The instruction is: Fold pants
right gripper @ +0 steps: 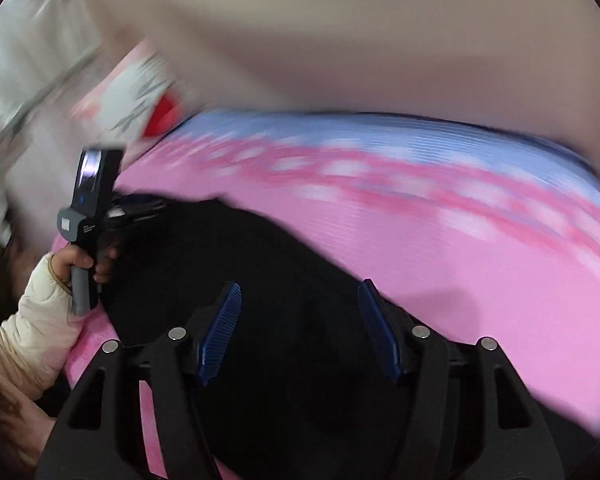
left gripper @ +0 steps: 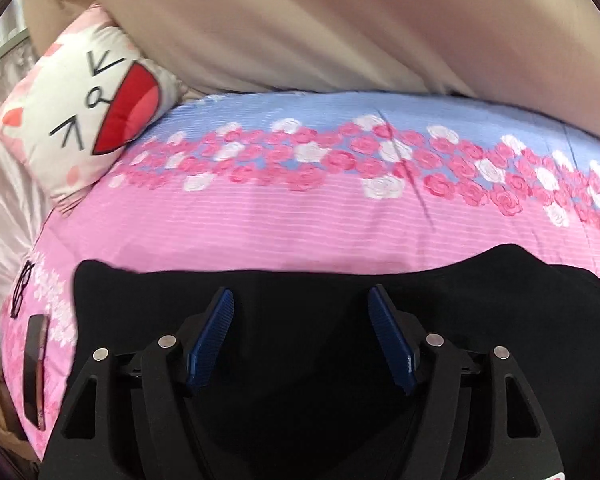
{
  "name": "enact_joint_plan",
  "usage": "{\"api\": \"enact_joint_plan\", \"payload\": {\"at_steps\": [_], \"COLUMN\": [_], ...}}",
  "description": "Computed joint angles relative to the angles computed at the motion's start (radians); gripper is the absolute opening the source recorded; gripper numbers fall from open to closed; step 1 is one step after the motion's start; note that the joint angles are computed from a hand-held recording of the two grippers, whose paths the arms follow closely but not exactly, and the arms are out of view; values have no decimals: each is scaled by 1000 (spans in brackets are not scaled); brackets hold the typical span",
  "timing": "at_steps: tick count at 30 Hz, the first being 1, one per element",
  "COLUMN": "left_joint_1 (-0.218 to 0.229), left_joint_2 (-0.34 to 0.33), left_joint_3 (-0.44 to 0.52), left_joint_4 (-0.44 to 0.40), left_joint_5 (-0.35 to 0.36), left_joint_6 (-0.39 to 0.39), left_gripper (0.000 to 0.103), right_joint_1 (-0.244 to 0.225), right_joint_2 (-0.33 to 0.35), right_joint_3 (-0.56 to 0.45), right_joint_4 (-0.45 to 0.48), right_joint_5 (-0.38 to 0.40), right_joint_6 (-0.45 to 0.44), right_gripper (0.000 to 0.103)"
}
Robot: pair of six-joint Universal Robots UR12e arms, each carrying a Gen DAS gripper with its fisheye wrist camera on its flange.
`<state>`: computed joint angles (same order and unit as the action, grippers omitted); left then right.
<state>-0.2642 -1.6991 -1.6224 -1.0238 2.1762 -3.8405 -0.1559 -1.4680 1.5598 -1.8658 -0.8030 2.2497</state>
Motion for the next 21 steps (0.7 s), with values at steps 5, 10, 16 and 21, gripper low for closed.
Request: {"api": "enact_joint_plan", "payload": {"at_steps": [5, 10, 16, 21], "left_joint_1": [22, 72, 90, 116], "left_joint_2": [65, 88, 26, 42], "left_joint_3": [-63, -117, -84, -84], "left_joint_4": [-26, 12, 51, 73], "left_joint_5": [12, -7, 82, 52], "left_joint_6": [19, 52, 139, 103], "left_gripper": [76, 79, 80, 76], "right_joint_1": [199, 266, 280, 198], "right_joint_2": [122, 185, 224, 146], "right_joint_3": [-105, -169, -160, -91], "right_joint_4": [-50, 13, -222, -358], "right_joint_5": [-110, -161, -278, -134], "right_joint_6": [59, 62, 235, 374], "right_gripper": [59, 8, 0, 5]}}
